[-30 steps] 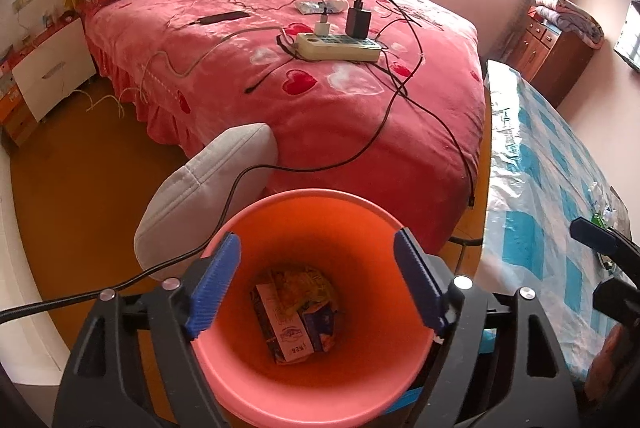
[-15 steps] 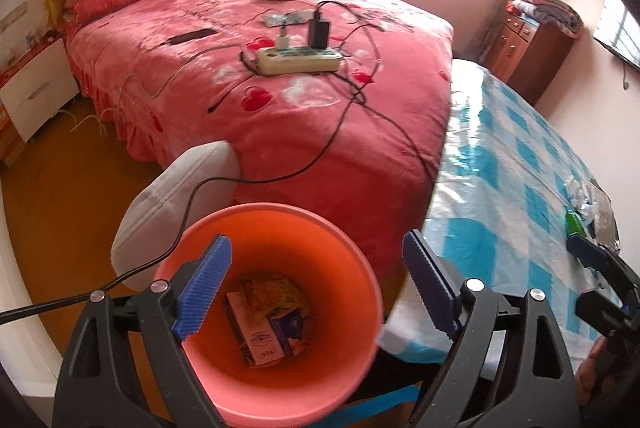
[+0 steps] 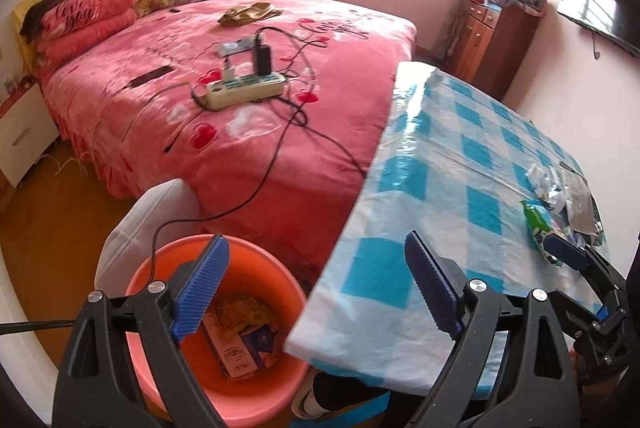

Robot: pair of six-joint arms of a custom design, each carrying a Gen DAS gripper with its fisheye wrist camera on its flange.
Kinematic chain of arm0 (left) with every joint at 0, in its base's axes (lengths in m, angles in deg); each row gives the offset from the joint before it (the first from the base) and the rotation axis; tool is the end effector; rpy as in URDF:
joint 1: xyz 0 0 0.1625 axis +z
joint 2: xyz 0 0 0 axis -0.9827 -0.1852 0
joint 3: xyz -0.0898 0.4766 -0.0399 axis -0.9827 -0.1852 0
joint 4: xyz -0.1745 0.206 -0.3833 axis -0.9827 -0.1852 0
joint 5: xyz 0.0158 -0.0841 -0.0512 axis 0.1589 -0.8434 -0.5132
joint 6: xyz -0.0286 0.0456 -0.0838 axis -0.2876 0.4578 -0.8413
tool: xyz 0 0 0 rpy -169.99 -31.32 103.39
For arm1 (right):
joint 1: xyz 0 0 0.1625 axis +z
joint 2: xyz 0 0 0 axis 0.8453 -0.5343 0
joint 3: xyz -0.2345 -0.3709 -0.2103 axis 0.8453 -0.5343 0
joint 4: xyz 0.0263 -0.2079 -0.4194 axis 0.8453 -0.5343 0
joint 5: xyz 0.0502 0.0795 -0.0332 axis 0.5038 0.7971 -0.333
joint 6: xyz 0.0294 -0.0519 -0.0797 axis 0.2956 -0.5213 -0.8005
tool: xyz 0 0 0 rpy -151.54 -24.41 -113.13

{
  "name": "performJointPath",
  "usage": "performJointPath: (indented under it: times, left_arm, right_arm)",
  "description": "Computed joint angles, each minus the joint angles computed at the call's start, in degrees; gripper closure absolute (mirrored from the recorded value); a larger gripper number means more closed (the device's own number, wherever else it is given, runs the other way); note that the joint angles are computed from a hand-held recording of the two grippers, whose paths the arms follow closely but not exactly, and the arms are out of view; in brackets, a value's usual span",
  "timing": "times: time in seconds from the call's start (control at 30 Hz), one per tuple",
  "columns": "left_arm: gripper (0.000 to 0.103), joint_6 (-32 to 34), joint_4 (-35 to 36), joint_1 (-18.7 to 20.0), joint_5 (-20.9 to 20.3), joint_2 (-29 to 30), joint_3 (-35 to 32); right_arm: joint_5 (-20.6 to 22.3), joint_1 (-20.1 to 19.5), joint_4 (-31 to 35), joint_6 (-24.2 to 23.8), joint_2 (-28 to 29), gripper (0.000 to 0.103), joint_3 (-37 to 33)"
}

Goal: Collect trash
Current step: 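Move both tools back over the table toward the remaining trash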

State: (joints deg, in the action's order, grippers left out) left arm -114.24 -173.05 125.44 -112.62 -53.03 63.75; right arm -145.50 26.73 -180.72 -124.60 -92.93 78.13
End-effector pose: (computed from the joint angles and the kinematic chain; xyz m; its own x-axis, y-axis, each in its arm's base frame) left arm -0.2553 -0.5769 0.0743 -0.7802 -0.0895 -0.6190 0.3639 0.7400 -0.5657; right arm 0.0799 -0.6003 0.2230 -0.7674 -0.5203 0.3747 -0.6411 0.6321 -0.4352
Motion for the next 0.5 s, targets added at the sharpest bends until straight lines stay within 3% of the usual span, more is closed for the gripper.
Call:
performJointPath:
  times: [0.5]
  left_arm:
    - [0.013, 0.44, 5.82, -2.69, -1.86, 4.89, -6.51]
  right_arm:
    - [4.28, -4.24, -3.2, -0.2, -4.19, 0.008, 1.31]
